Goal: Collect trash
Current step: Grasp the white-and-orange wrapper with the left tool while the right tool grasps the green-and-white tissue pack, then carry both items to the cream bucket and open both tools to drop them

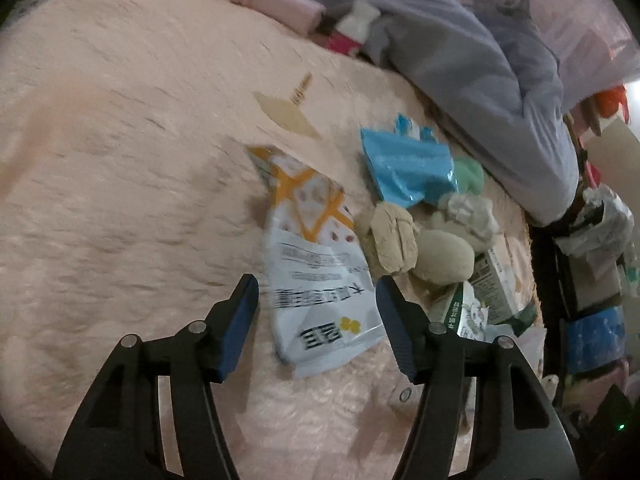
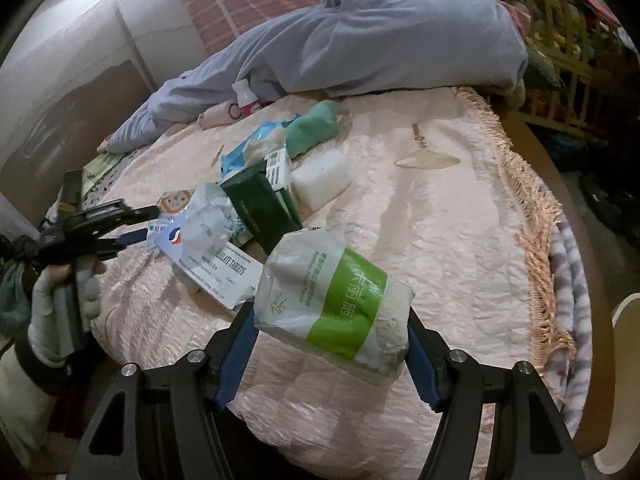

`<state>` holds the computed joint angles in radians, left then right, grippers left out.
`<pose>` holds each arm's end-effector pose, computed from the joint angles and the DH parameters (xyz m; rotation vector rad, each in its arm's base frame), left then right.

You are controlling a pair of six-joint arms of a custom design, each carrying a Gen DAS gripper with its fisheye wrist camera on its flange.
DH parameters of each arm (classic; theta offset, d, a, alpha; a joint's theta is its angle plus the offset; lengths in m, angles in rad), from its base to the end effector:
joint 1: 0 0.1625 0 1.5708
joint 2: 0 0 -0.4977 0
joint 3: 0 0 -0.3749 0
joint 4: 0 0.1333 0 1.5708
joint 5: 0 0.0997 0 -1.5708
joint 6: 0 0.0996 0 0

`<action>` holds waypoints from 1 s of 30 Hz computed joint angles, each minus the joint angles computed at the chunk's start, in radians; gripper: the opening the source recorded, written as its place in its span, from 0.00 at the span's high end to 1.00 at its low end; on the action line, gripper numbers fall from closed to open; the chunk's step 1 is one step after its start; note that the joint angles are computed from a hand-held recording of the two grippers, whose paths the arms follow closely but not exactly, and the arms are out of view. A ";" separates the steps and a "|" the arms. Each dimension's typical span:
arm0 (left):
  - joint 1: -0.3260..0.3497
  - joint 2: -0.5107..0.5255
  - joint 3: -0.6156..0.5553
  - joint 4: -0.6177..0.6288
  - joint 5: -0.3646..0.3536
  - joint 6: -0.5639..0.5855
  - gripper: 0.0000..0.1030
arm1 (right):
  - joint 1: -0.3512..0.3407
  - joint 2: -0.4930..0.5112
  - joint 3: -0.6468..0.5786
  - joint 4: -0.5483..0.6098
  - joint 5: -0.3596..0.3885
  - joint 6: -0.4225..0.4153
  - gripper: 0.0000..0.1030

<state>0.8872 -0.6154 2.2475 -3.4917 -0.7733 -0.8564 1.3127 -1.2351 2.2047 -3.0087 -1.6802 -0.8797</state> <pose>-0.1564 -0.5159 0.0373 -0.3789 2.5489 -1.0229 -0.0117 -0.5240 0.2799 0.8098 -2.6390 0.4733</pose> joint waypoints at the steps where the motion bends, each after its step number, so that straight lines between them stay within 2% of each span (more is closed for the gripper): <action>1: 0.008 0.009 -0.019 0.010 -0.012 0.015 0.42 | 0.002 0.002 0.000 -0.002 -0.003 -0.002 0.35; 3: 0.011 0.025 -0.052 0.039 -0.014 0.046 0.42 | 0.005 0.006 -0.003 -0.002 -0.005 -0.005 0.35; 6: 0.006 0.030 -0.077 0.105 0.021 0.047 0.44 | 0.010 0.011 -0.009 0.000 -0.006 -0.001 0.35; 7: 0.004 0.027 -0.076 0.114 0.029 0.037 0.63 | 0.011 0.012 -0.011 -0.002 -0.006 0.001 0.35; 8: 0.003 0.022 -0.072 0.127 0.033 0.033 0.88 | 0.012 0.014 -0.013 -0.002 -0.005 0.003 0.35; 14: -0.042 -0.021 0.001 0.070 0.037 0.053 0.90 | 0.011 0.011 -0.004 -0.029 0.005 -0.004 0.35; 19: -0.140 -0.065 0.022 0.100 0.077 0.063 0.90 | 0.004 -0.020 0.006 -0.034 0.028 -0.009 0.35; 23: -0.212 -0.069 -0.013 0.116 0.082 0.113 0.90 | -0.011 -0.056 0.008 -0.039 0.041 -0.009 0.35; 26: -0.243 -0.045 -0.075 0.140 0.044 0.164 0.90 | -0.030 -0.082 0.005 -0.049 0.038 -0.003 0.35; 30: -0.260 0.024 -0.189 0.186 -0.046 0.240 0.90 | -0.073 -0.115 -0.005 -0.059 0.035 0.005 0.35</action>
<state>0.6270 -0.5917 2.0587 -3.3054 -0.8195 -0.6164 1.2399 -1.3502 2.1993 -3.0674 -1.6451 -0.8749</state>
